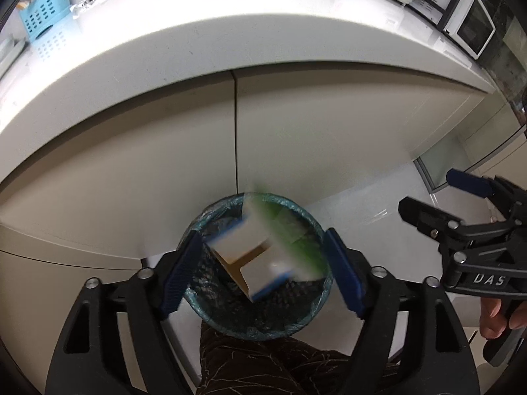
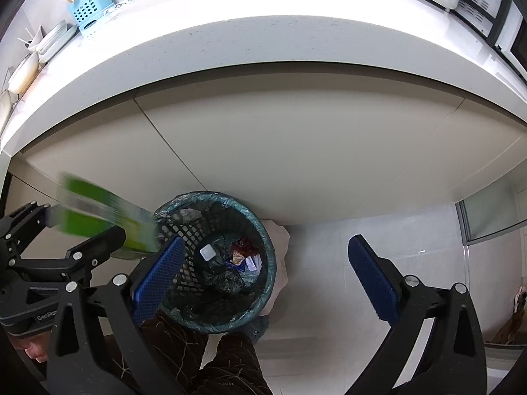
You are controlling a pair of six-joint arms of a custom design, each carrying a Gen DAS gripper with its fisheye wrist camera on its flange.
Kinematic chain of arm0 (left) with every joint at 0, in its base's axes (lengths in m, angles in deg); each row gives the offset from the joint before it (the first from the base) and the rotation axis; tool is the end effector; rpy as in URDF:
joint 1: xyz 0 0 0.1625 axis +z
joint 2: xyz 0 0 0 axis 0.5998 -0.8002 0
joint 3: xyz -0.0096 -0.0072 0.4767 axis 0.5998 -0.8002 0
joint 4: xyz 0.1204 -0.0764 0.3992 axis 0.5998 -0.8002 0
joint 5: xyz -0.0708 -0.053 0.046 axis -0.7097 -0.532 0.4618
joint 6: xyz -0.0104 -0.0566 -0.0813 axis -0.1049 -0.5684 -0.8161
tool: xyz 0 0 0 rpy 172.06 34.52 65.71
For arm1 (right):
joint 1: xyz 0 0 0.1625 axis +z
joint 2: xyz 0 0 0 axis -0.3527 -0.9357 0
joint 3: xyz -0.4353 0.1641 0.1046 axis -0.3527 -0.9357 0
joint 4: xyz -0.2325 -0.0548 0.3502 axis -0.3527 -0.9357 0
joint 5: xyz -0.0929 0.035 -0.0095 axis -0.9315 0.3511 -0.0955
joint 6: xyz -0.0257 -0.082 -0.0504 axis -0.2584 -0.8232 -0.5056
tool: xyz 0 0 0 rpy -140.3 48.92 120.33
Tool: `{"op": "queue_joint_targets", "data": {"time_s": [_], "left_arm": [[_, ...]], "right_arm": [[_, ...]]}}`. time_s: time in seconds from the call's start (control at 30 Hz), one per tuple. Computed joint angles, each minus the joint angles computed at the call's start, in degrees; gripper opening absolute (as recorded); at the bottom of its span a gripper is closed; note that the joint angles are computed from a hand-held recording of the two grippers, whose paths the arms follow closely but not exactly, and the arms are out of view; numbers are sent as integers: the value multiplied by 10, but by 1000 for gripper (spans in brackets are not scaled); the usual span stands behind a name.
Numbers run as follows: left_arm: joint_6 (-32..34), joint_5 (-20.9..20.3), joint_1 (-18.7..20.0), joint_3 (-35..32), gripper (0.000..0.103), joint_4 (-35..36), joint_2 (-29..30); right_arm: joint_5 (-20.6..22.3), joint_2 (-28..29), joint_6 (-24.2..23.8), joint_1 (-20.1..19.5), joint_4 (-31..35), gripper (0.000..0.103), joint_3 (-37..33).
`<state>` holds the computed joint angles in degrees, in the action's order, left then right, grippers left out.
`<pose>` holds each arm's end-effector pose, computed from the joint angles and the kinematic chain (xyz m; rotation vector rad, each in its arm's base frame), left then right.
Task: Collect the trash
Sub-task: 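Open the left tool to drop the green box into the wastebasket, then raise both tools back up over the counter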
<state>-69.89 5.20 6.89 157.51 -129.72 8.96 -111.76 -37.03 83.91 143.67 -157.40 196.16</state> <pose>-0.1012 -0.3467 0.1526 0.9651 2.4443 -0.0977 0.2305 -0.2547 0.0554 -0.2381 -2.2872 0.6264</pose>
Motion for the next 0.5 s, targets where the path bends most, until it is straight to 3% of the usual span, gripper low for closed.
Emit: {"op": "queue_joint_targets", "data": {"time_s": [0.2,0.5], "left_arm": [[-15,21,0,-12,97,-2,-12],[-71,36,-11,-34,97,45,-49]], "right_arm": [[4,0,-14,-4,-20,95,2],[-9,-23,-23,5,-3,95,-12]]}}
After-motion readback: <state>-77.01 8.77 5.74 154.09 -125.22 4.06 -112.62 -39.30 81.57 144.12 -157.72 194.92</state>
